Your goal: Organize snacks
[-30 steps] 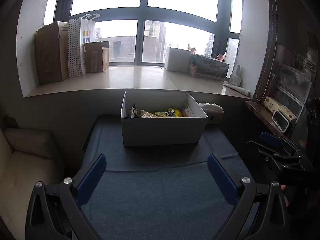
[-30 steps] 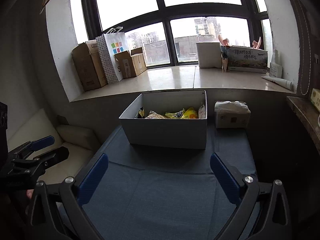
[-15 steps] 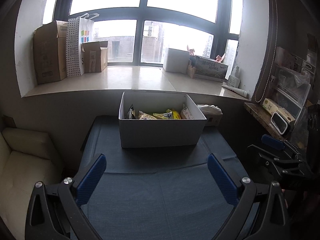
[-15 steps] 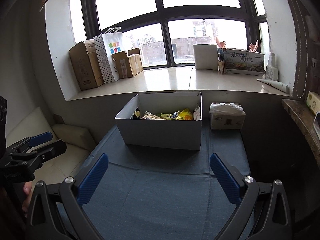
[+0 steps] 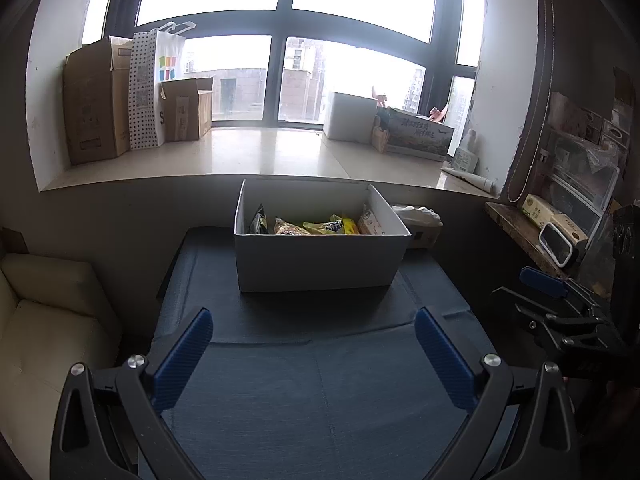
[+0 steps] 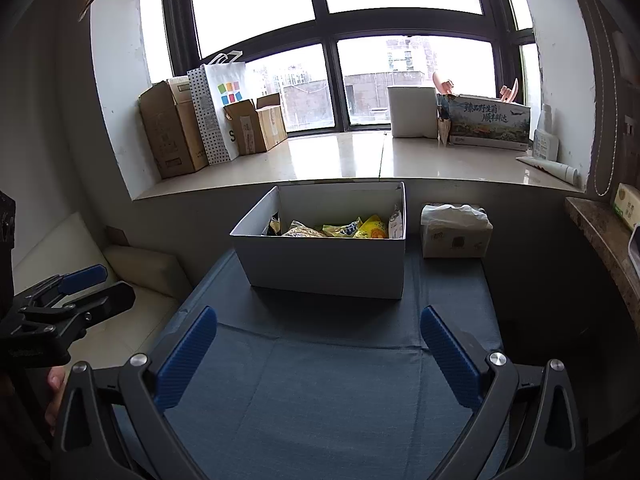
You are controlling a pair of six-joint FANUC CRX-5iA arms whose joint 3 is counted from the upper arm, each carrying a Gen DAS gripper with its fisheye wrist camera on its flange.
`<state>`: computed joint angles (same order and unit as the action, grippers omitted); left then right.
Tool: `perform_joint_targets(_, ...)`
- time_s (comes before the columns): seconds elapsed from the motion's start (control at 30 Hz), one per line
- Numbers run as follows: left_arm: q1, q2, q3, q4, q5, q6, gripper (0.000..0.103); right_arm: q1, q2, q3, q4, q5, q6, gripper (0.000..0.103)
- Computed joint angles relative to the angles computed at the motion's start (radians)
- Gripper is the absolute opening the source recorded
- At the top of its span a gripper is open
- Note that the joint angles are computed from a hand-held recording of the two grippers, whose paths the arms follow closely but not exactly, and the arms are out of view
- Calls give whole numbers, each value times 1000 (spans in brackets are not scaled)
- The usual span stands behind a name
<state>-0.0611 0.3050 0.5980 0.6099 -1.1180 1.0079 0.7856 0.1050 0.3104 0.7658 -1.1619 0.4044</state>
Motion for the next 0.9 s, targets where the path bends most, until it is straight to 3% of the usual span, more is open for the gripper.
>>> perform_joint_targets(0.9, -8, -5, -1, -32, 3, 2, 103, 4, -6, -3, -2, 16, -7, 103)
